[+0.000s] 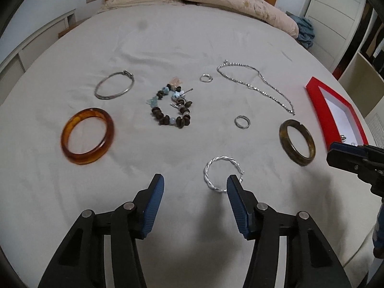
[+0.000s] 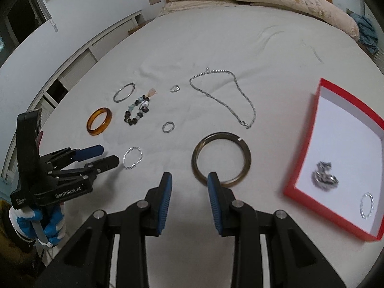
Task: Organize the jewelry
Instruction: 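Grasp the dark brown bangle with the right tool while the left tool grasps the twisted silver hoop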
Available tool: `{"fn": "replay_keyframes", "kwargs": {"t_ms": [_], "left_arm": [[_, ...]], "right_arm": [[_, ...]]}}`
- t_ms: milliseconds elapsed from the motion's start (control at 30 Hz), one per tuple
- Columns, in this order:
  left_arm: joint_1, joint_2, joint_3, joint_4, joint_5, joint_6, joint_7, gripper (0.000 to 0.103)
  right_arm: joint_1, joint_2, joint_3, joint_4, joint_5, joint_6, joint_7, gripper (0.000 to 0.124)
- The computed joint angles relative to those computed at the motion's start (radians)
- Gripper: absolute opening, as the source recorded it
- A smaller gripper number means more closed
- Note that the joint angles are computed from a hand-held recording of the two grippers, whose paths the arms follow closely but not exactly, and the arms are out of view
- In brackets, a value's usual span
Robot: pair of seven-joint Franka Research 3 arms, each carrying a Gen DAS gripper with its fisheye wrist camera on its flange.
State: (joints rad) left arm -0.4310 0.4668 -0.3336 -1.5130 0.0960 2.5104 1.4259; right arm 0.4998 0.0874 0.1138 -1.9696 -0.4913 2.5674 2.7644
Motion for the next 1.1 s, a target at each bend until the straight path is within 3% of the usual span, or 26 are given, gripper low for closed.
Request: {"fn": "replay_keyframes", "kwargs": {"t_ms": [800,1100], "left_arm": [[-0.036,0.065,0.022,0.060,0.067,0.006,-0.008,0.047],[-0.038,0.079,0.024,0.066,0.082,0.028,-0.007,0.046]], "right_arm": [[0.017,0.155,-0.058,0.107,0.161,0.027,-0.224,0.029],[0.036,0.180,-0.080,0.116,0.172,0.038,-0.246,0.029]]}}
